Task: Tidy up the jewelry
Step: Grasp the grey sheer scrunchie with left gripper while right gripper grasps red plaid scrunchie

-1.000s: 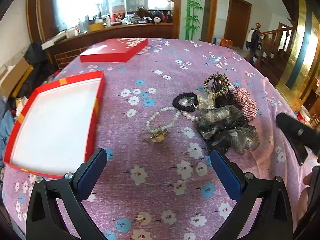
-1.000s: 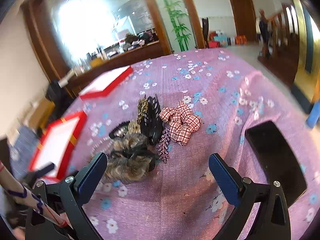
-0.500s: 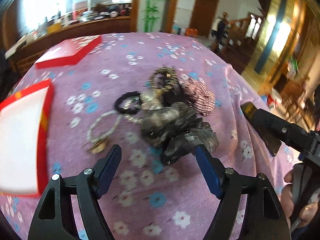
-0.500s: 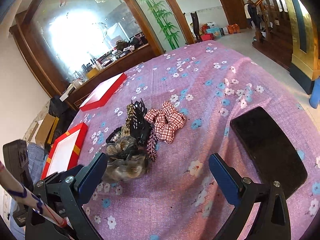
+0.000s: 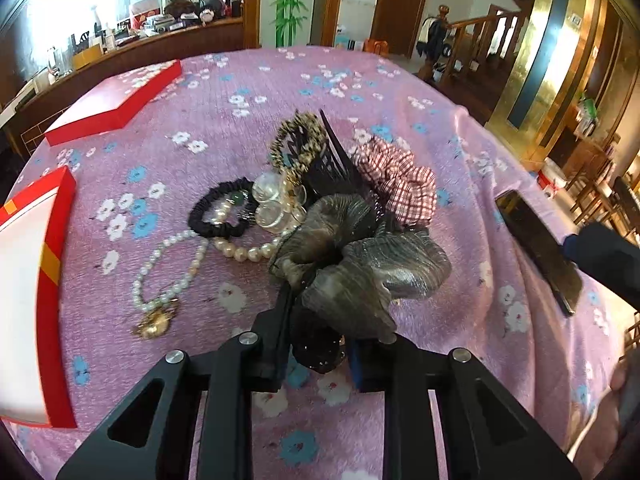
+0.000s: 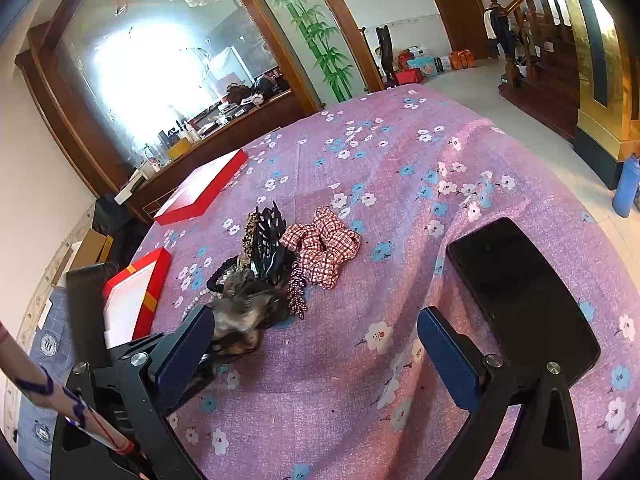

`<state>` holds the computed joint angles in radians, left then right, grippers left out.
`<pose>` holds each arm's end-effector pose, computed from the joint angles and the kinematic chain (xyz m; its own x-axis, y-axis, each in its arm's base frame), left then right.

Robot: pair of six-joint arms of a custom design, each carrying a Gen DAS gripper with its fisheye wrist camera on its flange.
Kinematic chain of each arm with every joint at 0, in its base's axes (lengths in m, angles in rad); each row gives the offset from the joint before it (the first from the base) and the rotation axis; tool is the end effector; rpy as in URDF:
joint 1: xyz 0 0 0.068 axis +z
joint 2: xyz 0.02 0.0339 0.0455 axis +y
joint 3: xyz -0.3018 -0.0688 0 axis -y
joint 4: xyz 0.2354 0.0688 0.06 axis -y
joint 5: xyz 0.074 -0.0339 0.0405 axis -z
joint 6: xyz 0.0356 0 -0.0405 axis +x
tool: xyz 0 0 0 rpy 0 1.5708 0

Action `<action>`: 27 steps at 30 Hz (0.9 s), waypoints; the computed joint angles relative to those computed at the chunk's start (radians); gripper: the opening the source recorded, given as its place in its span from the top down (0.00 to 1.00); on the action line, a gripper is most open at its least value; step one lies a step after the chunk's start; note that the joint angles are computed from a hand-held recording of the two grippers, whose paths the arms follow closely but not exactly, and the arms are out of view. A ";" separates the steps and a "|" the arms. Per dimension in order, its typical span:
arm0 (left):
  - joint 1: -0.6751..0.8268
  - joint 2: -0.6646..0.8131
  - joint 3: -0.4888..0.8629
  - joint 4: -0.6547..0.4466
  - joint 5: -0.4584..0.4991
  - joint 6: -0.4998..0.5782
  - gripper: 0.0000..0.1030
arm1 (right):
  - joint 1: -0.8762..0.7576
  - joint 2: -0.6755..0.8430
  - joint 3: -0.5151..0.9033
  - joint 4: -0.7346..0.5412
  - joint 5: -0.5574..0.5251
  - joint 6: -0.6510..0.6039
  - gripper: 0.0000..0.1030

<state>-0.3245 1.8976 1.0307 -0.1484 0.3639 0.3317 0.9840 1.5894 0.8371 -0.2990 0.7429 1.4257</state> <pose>0.3481 -0.1305 0.1676 -0.6064 0.5251 -0.5971 0.7122 0.6927 -0.1142 0.1796 0.2267 0.2112 -0.4924 0.5757 -0.6528 0.4138 0.8147 0.4063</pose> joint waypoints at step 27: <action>0.267 -0.003 -0.073 0.188 0.194 -0.019 0.79 | -0.368 0.298 0.198 0.038 -0.293 -0.329 0.83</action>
<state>-0.0574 1.8944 0.9579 0.0398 0.5582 0.3122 0.6162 1.8875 1.0349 -0.2611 0.4496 1.0972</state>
